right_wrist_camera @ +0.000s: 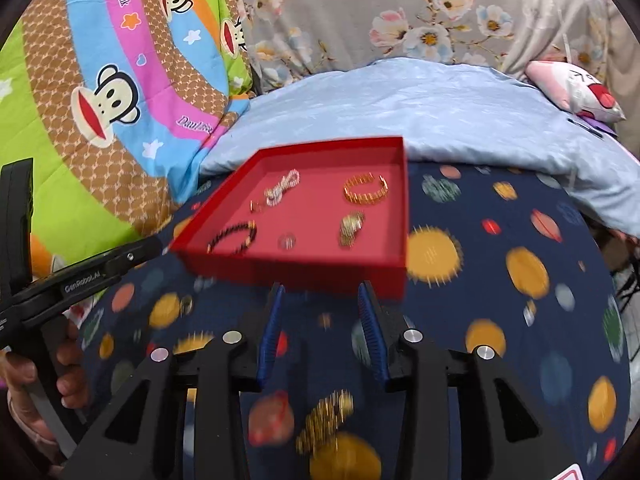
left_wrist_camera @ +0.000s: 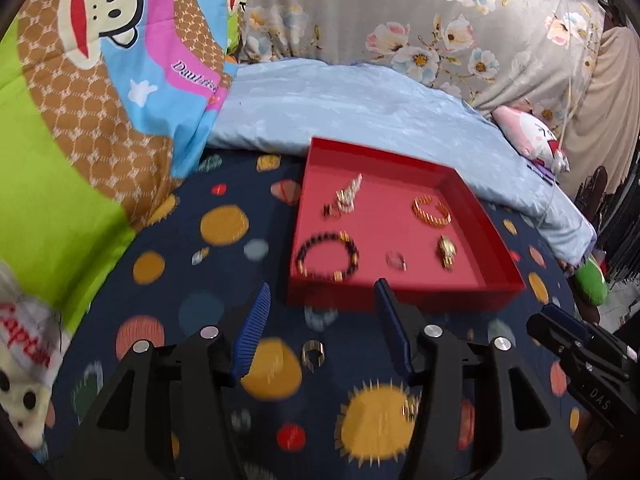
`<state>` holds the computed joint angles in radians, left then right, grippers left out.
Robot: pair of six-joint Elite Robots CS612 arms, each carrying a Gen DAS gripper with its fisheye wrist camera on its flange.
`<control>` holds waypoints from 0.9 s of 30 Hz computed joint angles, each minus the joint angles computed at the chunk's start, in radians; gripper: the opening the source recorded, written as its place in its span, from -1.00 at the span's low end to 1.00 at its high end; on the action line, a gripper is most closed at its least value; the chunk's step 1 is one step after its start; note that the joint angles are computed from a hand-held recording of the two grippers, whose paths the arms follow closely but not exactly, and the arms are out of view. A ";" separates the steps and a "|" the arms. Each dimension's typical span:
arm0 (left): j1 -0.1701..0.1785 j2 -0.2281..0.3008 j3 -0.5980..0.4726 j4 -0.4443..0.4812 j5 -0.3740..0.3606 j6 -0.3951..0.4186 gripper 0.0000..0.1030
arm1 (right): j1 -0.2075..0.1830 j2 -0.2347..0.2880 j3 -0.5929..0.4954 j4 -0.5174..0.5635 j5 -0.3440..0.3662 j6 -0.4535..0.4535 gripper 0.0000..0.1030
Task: Organize jewelry
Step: 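Reach the right tool to the gold chain necklace and grasp it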
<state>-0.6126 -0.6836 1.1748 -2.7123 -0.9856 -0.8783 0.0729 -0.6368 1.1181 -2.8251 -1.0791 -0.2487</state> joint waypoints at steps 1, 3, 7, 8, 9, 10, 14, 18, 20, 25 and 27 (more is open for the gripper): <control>-0.008 -0.007 0.015 0.006 0.001 -0.007 0.01 | -0.003 -0.009 0.019 -0.004 -0.002 0.000 -0.27; -0.022 -0.017 0.037 0.022 0.002 -0.018 0.01 | -0.009 -0.032 0.071 -0.011 -0.004 0.001 -0.26; -0.047 -0.038 0.093 0.012 -0.020 -0.042 0.01 | -0.024 -0.065 0.147 -0.016 -0.006 0.019 -0.25; -0.054 -0.044 0.110 0.006 -0.021 -0.047 0.01 | -0.028 -0.072 0.167 -0.019 -0.009 0.023 -0.25; -0.060 -0.049 0.125 0.000 -0.016 -0.051 0.01 | -0.030 -0.078 0.184 -0.031 -0.021 0.023 -0.25; -0.067 -0.056 0.143 -0.007 -0.012 -0.055 0.01 | -0.032 -0.082 0.197 -0.043 -0.030 0.022 -0.25; -0.087 -0.078 0.193 -0.005 0.008 -0.077 0.02 | -0.041 -0.096 0.238 -0.048 -0.041 0.027 -0.23; -0.099 -0.091 0.227 -0.003 0.005 -0.100 0.03 | -0.041 -0.103 0.263 -0.056 -0.063 0.015 -0.19; -0.099 -0.094 0.234 -0.001 -0.016 -0.111 0.03 | -0.041 -0.104 0.263 -0.039 -0.059 0.012 -0.19; -0.090 -0.094 0.239 -0.010 -0.056 -0.134 0.03 | -0.036 -0.099 0.253 -0.033 -0.058 0.018 -0.19; -0.090 -0.092 0.238 -0.010 -0.059 -0.134 0.06 | -0.032 -0.095 0.245 -0.029 -0.060 0.018 -0.19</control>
